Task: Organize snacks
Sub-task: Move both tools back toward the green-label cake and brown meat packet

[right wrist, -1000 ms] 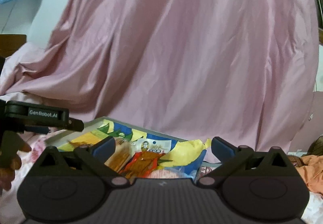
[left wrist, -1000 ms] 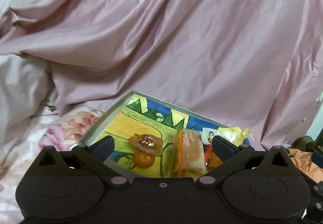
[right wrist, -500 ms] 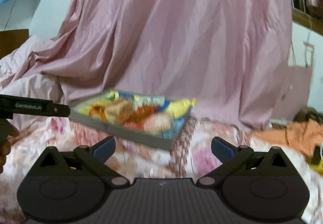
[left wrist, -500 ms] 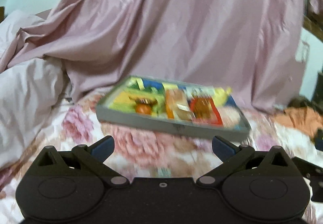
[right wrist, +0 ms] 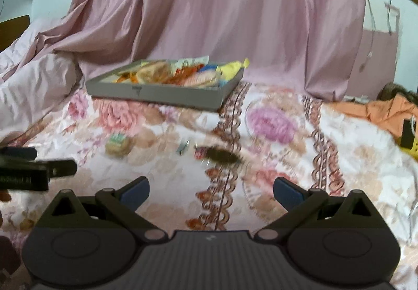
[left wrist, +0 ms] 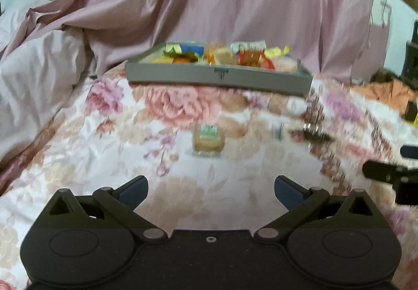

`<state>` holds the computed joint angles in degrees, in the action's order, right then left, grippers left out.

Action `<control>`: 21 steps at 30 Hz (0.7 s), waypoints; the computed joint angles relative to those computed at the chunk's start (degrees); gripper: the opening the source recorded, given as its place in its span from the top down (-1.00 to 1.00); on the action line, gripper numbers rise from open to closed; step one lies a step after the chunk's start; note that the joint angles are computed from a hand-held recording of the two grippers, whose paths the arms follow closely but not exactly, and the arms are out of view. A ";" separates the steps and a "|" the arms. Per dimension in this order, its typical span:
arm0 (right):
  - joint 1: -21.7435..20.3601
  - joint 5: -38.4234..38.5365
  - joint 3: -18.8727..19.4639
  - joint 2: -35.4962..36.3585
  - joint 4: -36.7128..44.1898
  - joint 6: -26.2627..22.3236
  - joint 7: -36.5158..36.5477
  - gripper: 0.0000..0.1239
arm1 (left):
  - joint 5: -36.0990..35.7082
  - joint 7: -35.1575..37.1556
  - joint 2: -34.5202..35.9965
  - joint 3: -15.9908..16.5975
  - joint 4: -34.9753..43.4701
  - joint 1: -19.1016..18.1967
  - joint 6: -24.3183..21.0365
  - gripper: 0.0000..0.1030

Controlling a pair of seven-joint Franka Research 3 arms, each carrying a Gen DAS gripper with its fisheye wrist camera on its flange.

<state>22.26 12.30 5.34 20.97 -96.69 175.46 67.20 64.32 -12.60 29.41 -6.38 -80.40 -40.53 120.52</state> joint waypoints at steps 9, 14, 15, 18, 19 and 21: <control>1.67 -2.15 -2.49 2.75 2.73 -1.89 2.88 -0.66 | -3.42 2.61 0.47 -0.39 0.24 1.38 0.74 -0.99; 1.69 -2.80 -2.83 4.73 5.44 -3.83 4.35 -0.66 | -5.63 2.61 0.45 -0.36 -0.16 2.57 3.51 -0.99; 1.61 -2.87 -2.74 4.97 5.78 -4.21 4.49 -0.66 | -5.94 2.59 0.44 -0.30 -0.27 2.76 4.04 -0.99; 1.55 -3.21 -2.65 5.62 6.86 -5.44 4.74 -0.66 | -6.33 2.76 0.74 0.08 -0.09 2.98 4.46 -0.99; 1.72 -3.47 -2.83 5.89 7.25 -5.69 5.01 -0.66 | -6.49 3.11 0.99 0.20 0.22 3.12 4.48 -0.99; 2.12 -4.32 -3.23 6.99 8.59 -5.82 5.18 -0.66 | -6.97 4.40 1.59 0.42 0.99 3.61 4.72 -0.99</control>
